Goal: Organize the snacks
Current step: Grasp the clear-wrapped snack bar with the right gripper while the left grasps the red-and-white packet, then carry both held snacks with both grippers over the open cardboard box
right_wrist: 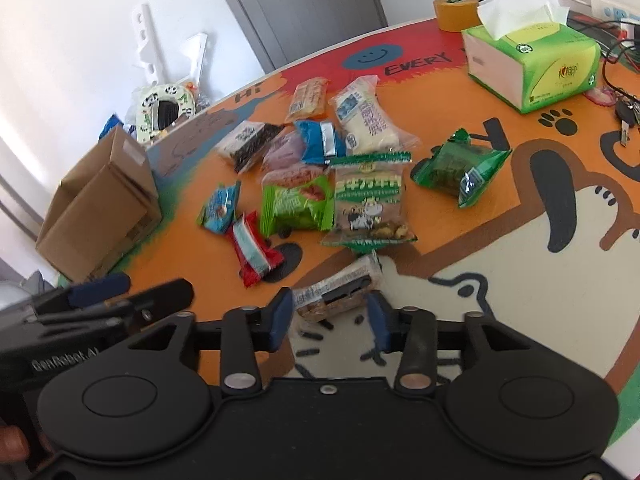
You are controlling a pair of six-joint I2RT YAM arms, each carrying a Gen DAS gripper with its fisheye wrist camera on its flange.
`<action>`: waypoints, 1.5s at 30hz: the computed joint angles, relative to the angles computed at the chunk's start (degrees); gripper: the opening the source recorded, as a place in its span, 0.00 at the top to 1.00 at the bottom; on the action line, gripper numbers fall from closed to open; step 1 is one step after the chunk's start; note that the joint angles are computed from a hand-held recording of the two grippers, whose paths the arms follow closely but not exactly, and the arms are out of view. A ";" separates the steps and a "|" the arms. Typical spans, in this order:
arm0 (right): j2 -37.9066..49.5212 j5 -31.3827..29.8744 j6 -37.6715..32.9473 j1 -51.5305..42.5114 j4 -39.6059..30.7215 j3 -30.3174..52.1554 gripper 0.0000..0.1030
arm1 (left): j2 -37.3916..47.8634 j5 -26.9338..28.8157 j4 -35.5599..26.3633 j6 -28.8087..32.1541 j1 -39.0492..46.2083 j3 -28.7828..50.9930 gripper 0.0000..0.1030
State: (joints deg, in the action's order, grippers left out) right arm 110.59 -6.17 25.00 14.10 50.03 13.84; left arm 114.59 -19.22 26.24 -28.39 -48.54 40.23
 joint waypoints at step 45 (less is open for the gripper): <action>0.46 1.28 -5.72 -0.92 6.04 -3.94 0.80 | 8.64 -0.17 3.30 2.01 0.22 6.31 0.81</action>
State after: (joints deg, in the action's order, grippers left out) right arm 111.05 -4.88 19.28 13.18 56.08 9.90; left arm 123.23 -19.39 29.54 -26.38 -48.32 46.54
